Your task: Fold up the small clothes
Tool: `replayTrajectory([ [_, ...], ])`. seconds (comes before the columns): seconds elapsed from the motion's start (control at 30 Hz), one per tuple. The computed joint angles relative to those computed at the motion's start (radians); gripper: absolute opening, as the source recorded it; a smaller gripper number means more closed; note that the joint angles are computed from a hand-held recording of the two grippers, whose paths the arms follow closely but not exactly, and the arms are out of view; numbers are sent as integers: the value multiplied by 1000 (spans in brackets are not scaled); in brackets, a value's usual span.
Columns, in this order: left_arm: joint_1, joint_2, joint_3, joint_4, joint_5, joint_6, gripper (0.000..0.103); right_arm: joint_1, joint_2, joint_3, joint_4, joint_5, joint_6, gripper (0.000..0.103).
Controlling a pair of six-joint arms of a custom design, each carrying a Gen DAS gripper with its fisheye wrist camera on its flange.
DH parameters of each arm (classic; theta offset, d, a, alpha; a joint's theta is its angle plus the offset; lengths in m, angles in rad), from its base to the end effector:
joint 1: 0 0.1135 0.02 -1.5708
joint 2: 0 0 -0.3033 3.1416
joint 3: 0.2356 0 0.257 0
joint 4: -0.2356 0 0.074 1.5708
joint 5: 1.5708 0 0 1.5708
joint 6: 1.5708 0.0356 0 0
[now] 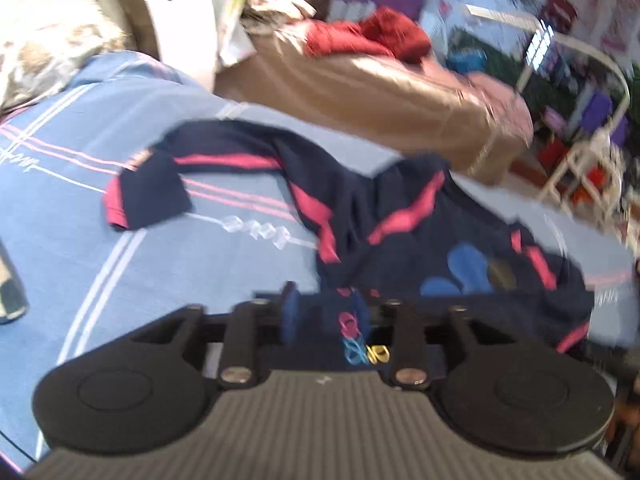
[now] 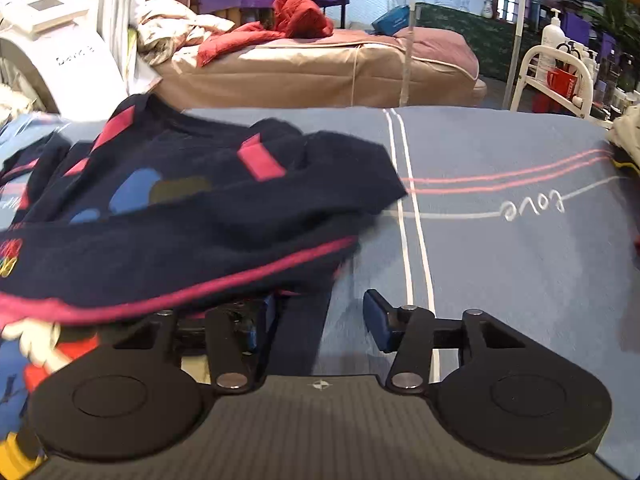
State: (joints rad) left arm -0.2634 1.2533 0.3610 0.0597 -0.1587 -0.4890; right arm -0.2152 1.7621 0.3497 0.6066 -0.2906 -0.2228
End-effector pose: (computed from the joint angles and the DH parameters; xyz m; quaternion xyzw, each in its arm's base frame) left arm 0.1968 -0.0472 0.1640 -0.1331 0.9206 -0.0634 0.3617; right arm 0.2476 -0.0437 0.0960 -0.0575 0.9177 0.0509 0.3897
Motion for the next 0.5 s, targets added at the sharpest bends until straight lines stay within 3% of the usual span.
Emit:
replayTrajectory([
  [0.13, -169, 121, -4, 76, -61, -82, 44, -1, 85, 90, 57, -43, 64, 81],
  [0.17, -201, 148, -8, 95, -54, -108, 44, 2, 94, 110, 61, -48, 86, 76],
  [0.2, -233, 176, -11, 110, -53, -133, 44, 11, 94, 127, 47, -28, 111, 28],
  [0.23, -266, 197, -17, 121, -59, -159, 44, 23, 76, 138, 5, 8, 134, 13],
  [0.3, -338, 232, -27, 129, -70, -208, 44, 27, 10, 121, -64, 44, 191, 12],
  [0.43, -448, 295, -34, 140, -49, -263, 51, -90, -128, 51, -188, -84, 143, 12],
  [0.5, -509, 334, -18, 138, -58, -265, 52, -175, -157, 45, -272, -165, 74, 21],
])
